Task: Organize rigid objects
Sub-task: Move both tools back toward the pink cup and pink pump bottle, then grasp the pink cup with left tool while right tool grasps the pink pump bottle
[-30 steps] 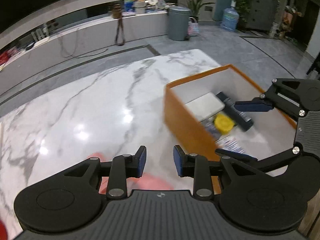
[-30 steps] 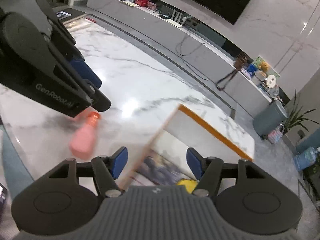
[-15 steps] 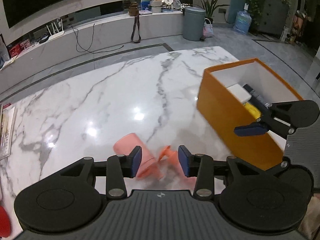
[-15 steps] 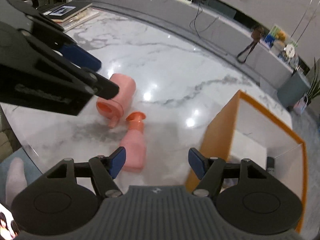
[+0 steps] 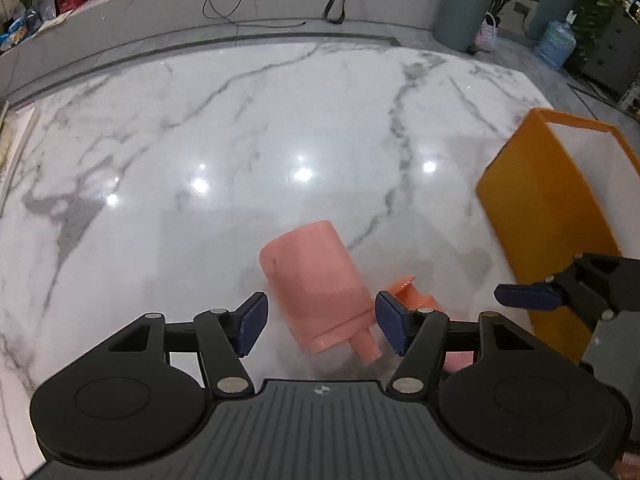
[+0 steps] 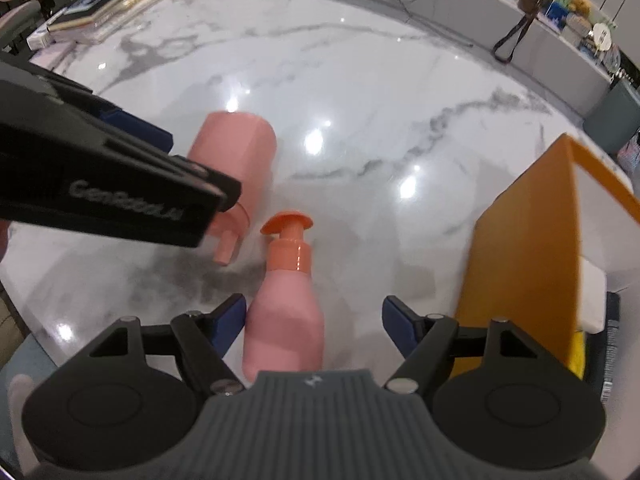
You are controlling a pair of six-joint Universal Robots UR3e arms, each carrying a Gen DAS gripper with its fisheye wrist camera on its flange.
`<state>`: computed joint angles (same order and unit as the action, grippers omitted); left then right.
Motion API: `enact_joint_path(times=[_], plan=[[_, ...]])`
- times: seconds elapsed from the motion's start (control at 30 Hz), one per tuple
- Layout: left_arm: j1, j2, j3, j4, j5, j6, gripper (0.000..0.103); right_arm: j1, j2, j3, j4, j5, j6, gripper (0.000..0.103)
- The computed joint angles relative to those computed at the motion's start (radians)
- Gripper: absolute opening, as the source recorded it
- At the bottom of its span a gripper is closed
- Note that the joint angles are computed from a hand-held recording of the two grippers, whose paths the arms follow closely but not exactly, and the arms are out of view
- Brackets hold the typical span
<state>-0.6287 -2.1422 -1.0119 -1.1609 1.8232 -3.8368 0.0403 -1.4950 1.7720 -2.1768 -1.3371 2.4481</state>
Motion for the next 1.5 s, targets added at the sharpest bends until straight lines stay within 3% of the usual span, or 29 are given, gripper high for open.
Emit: enact_joint_path(times=[0.2,0.27,0.5,0.83,1.03,1.27,1.5], plan=[[0.023,-0.06,0.061,-0.013,-0.037,-0.007,0.079,0.003,0.036,-0.009,0.013,0.01,0.003,0.071],[0.017,-0.096,0.125,-0.067,-0.02,-0.004,0.077,-0.001,0.038,-0.009,0.02,0.015,0.006,0.064],[0.001,-0.084,0.114,-0.075,-0.014,0.028,0.07,-0.031,0.001,0.022,0.063,0.056,0.0,0.042],[-0.083,0.028,-0.043,-0.047,-0.033,0.08,0.07,-0.121,-0.235,0.257,0.031,0.095,0.052,0.042],[-0.16,0.096,-0.149,-0.003,-0.017,0.077,0.07,-0.267,-0.478,0.433,0.112,0.166,-0.03,0.042],[-0.24,0.186,-0.306,0.102,-0.014,0.062,0.07,-0.445,-0.787,0.57,0.309,0.246,-0.244,0.042],[-0.294,0.203,-0.335,0.119,0.026,0.026,0.068,-0.564,-0.9,0.601,0.46,0.301,-0.354,0.044]])
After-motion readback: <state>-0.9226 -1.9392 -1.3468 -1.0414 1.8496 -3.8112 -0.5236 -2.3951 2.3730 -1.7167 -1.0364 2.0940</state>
